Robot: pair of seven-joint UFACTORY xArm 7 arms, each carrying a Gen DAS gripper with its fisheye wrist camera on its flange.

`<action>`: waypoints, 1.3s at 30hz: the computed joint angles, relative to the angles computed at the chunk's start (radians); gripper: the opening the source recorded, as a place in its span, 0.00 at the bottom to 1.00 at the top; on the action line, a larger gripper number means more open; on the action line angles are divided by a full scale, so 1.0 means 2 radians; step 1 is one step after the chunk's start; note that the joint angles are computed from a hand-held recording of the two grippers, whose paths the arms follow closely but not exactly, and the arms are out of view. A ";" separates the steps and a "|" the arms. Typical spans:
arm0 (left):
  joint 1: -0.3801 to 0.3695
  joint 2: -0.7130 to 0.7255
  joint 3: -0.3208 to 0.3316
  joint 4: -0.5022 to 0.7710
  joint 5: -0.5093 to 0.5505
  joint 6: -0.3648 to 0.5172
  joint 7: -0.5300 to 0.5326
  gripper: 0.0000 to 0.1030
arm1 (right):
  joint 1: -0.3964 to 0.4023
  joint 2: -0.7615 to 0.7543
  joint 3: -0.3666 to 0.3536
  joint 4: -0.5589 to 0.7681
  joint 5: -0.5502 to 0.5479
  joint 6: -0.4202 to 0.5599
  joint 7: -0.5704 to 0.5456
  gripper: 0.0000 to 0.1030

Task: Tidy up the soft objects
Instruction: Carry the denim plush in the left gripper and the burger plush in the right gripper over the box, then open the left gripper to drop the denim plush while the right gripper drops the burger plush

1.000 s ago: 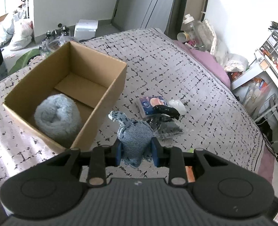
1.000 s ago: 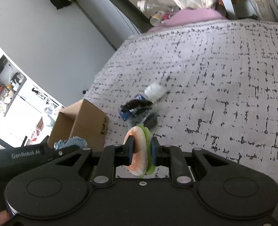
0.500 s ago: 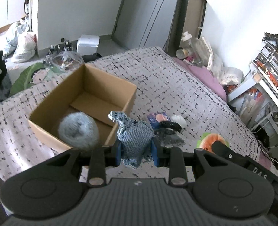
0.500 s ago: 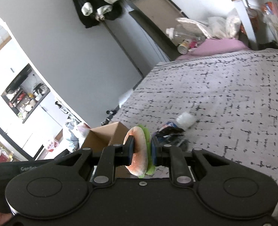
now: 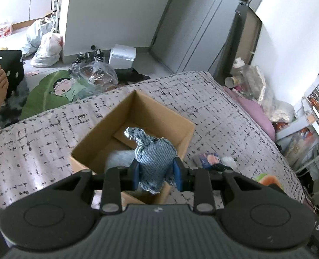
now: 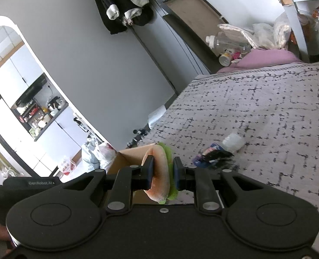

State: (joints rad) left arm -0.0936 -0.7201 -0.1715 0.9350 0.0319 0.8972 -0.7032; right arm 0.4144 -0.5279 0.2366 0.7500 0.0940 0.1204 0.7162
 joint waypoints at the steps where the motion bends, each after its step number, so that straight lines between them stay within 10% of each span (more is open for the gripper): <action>1: 0.001 -0.001 0.003 -0.002 0.002 -0.001 0.002 0.29 | 0.000 0.006 0.001 0.005 0.000 -0.002 0.000 0.18; 39: 0.034 0.047 0.045 -0.002 -0.014 0.025 0.037 0.42 | 0.033 0.213 0.024 0.183 -0.060 0.028 0.028 0.27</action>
